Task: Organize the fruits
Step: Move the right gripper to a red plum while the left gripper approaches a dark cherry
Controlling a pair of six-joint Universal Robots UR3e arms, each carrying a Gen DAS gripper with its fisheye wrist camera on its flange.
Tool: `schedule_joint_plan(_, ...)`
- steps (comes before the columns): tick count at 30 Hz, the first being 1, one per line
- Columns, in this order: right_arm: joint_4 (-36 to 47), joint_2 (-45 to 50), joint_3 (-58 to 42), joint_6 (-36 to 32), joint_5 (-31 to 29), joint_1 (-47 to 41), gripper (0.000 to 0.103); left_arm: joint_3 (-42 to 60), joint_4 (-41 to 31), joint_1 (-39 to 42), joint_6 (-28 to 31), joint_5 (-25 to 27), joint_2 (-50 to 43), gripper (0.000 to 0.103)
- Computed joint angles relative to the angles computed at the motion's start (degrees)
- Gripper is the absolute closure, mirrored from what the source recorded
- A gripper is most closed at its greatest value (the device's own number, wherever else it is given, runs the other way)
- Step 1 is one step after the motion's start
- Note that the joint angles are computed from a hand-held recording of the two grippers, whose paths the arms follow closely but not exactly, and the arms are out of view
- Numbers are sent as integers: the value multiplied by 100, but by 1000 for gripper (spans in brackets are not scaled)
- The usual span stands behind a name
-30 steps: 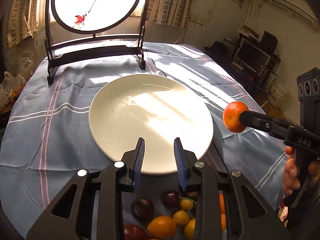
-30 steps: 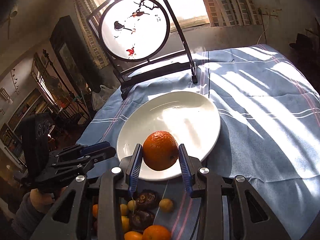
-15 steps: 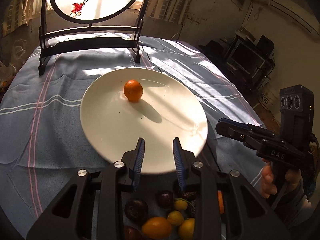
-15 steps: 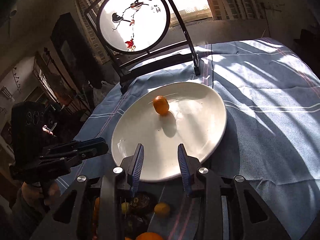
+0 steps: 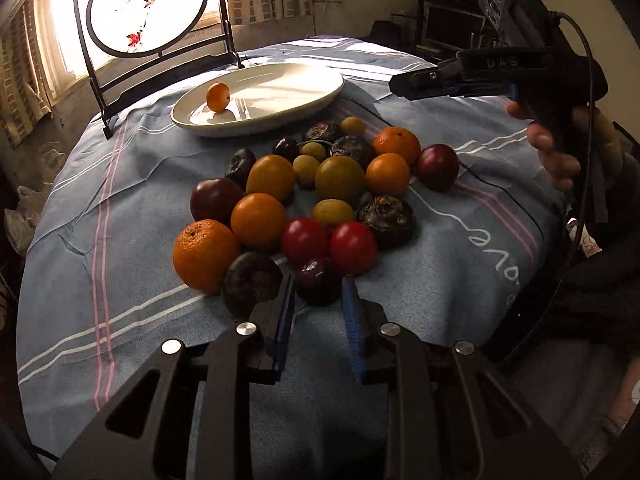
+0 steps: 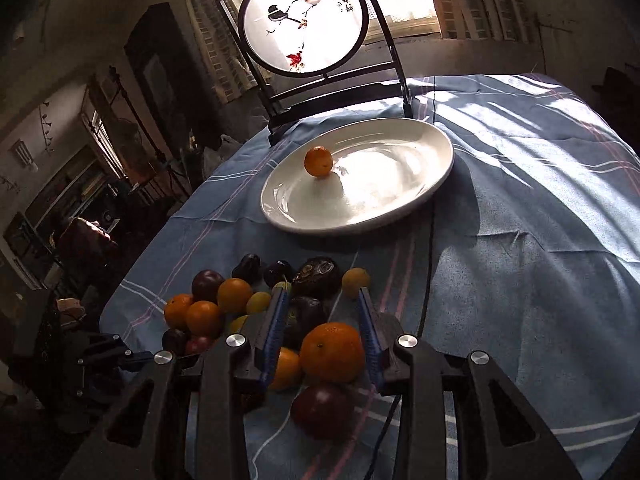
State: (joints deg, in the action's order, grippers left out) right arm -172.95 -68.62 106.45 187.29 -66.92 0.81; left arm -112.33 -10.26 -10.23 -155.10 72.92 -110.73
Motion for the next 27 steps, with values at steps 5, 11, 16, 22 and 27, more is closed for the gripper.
schedule_joint_plan(5, -16, -174, 160, -15, -6, 85, 67, -71, 244, -57, -27, 24, -78, 79)
schedule_joint_plan(11, -19, -269, 273, -54, 43, 150, 67, -62, 397, -14, -182, -93, -242, 76)
schedule_joint_plan(16, 115, -537, 562, -236, -34, 200, 66, 98, 453, -56, -271, -103, -407, 77)
schedule_joint_plan(22, -100, -916, 1344, -597, -459, 221, 44, -44, 642, 55, -333, -291, -415, 77)
schedule_joint_plan(27, -49, -391, 1029, -572, -700, 430, 44, -212, 951, 53, -451, -280, -432, 77)
